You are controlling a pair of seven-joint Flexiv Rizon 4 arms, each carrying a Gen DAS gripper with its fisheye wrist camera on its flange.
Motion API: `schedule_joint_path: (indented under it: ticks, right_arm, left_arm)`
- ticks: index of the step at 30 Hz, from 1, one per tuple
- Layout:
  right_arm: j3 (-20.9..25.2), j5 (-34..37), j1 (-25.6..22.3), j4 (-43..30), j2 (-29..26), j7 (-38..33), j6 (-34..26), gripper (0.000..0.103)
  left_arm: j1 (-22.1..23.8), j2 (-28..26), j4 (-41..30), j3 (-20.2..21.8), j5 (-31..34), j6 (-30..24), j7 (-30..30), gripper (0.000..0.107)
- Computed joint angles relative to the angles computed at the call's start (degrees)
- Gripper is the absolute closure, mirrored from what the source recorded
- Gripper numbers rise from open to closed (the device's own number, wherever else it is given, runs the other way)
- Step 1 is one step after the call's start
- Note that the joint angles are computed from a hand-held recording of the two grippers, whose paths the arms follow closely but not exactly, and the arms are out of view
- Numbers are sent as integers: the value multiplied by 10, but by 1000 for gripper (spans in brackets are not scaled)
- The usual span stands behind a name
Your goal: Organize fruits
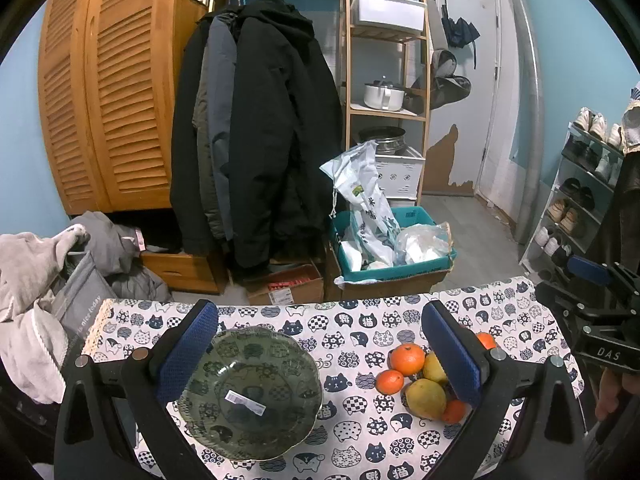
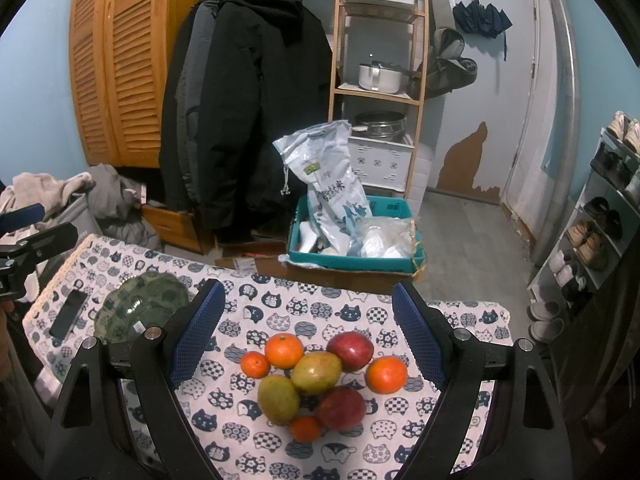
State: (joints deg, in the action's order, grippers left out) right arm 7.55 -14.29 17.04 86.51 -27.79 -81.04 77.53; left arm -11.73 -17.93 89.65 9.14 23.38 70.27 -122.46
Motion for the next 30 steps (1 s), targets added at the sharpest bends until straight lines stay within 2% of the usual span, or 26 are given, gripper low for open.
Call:
schedule_joint_path:
  ticks: [16,17,19,30]
  right_arm:
    - [-8,-3,-1,11,-6,4,9,19]
    - [5,7,-19,10,-3,-11,0,19]
    - [6,14,-24,10,-4,-13,-7,19]
    - [-9,12,-26,-5,-16,-9,-76,19]
  left_arm:
    - [5,-9,-2,-9,-14,-11,18,4]
    - [6,-11,-1,-10,-18,-11,22,4]
    - [7,-17,-2,-14,-28,-14,32,4]
    - [15,-52,-9,-37,-108,-45,98,4]
